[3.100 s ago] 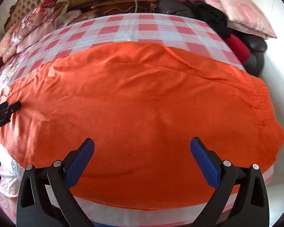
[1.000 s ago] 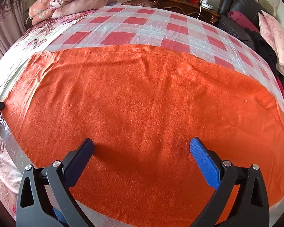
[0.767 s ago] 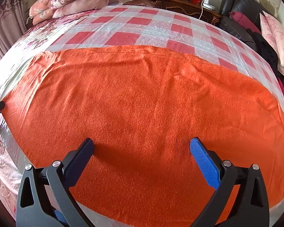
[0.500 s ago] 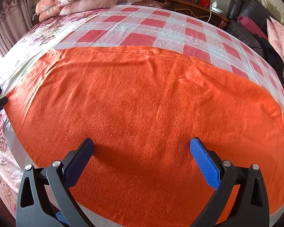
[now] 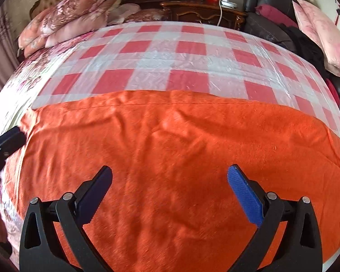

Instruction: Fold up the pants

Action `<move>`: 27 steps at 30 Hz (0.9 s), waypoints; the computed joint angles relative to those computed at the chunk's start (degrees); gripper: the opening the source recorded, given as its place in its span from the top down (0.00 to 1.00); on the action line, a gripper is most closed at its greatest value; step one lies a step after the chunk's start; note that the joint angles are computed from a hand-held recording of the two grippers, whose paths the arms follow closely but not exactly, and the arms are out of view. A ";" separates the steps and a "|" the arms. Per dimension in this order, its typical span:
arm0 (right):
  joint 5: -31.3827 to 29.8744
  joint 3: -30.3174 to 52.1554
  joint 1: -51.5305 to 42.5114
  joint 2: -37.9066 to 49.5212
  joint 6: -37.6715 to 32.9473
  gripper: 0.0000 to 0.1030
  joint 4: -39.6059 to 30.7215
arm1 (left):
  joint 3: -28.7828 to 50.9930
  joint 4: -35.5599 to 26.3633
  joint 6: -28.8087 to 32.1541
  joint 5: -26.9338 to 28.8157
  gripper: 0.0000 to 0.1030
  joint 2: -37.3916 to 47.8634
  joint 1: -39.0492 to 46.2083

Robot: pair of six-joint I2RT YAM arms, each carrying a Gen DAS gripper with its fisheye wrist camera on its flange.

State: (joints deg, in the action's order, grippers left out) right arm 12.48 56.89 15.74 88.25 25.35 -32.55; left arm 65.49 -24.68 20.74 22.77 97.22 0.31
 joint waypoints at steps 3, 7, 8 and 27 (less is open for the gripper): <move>-0.27 -0.33 -0.67 0.79 -0.87 0.05 0.24 | 4.22 1.30 0.44 -5.91 0.69 6.45 -4.02; 0.12 -1.48 -0.50 0.45 -2.37 0.04 1.69 | 11.81 -0.24 -1.22 -7.17 0.73 12.85 -0.01; 0.25 -1.65 -0.46 0.40 -2.51 0.04 2.03 | 14.07 -1.41 -1.20 -7.04 0.73 14.26 1.53; -0.03 1.95 4.86 -0.45 -1.12 0.10 -1.14 | 35.03 -54.27 5.21 41.96 0.38 47.30 49.83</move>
State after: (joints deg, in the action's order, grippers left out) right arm 12.46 58.84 20.60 87.81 24.23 -33.69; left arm 100.52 -78.95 25.95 64.73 144.51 50.13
